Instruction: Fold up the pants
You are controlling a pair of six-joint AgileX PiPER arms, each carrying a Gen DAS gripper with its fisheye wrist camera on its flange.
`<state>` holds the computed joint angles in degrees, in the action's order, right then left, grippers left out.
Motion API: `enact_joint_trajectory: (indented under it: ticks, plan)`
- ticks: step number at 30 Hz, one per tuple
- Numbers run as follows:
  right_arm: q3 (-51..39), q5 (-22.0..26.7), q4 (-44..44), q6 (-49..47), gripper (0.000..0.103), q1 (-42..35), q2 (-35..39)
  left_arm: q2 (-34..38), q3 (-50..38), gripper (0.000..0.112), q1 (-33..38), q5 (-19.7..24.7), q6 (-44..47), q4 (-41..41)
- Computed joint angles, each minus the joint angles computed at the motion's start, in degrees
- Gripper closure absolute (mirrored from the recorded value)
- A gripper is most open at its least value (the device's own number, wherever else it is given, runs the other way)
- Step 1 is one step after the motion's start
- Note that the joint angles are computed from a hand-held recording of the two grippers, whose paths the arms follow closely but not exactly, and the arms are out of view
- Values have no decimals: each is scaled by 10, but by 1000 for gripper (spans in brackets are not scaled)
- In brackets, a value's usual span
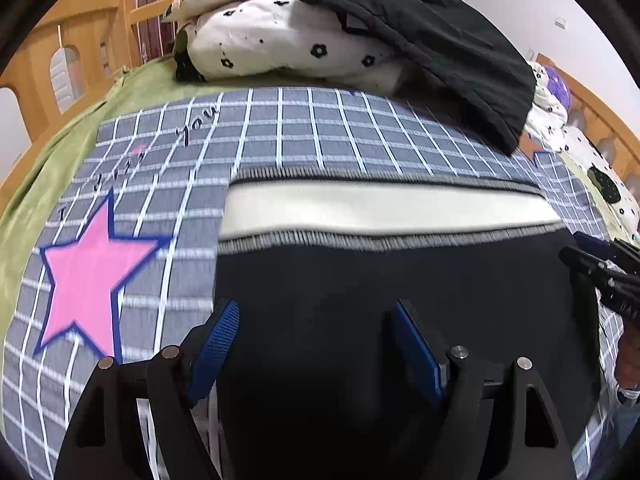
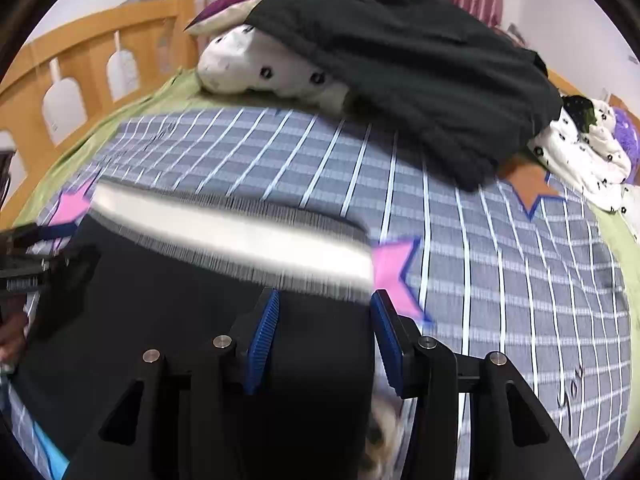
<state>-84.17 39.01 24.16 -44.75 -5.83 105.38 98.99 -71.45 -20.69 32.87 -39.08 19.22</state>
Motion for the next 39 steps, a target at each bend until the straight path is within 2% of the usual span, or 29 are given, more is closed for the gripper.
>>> enact_joint_trajectory:
  ticks: [3,7,10,13,15,18,20,22,24,29,31,33,34,35,36,37,38,39]
  plan:
    - [62,-35,-11,-11,56,-1,-40,-30,29,36,-22,12,-15,1]
    - [108,-13,-6,-2,56,-16,-85,-99,103,36,-52,4,12,-45]
    - [165,-7,6,-32,56,-33,-131,-156,170,36,-105,6,-57,10]
    - [229,-13,-3,-55,56,-45,-180,-214,232,36,-162,26,-154,75]
    - [258,-11,2,-67,56,-56,-203,-264,280,36,-178,21,-174,75]
    - [285,11,16,-95,56,-79,-229,-335,352,36,-219,40,-220,88]
    - [308,-2,17,-113,56,-87,-245,-360,386,36,-251,55,-250,110]
    - [323,-14,16,-130,56,-96,-256,-371,416,36,-308,94,-352,180]
    - [324,-2,43,-155,56,-116,-261,-375,426,36,-339,118,-399,216]
    - [311,34,89,-172,56,-146,-266,-357,414,42,-340,138,-433,253]
    - [313,33,95,-174,56,-139,-271,-340,406,43,-323,126,-424,259]
    - [318,23,94,-175,56,-127,-274,-333,404,48,-302,99,-425,269]
    - [321,15,93,-175,56,-121,-275,-323,399,56,-293,90,-428,276]
    - [323,10,91,-175,56,-117,-274,-313,395,73,-292,88,-439,287]
    - [323,5,88,-171,56,-112,-272,-308,394,82,-289,82,-454,302]
    - [322,4,87,-169,56,-111,-269,-315,402,97,-277,54,-465,310]
    - [321,2,84,-164,56,-108,-265,-318,405,98,-272,43,-480,317]
    - [321,-5,80,-158,56,-105,-262,-310,405,98,-279,52,-497,328]
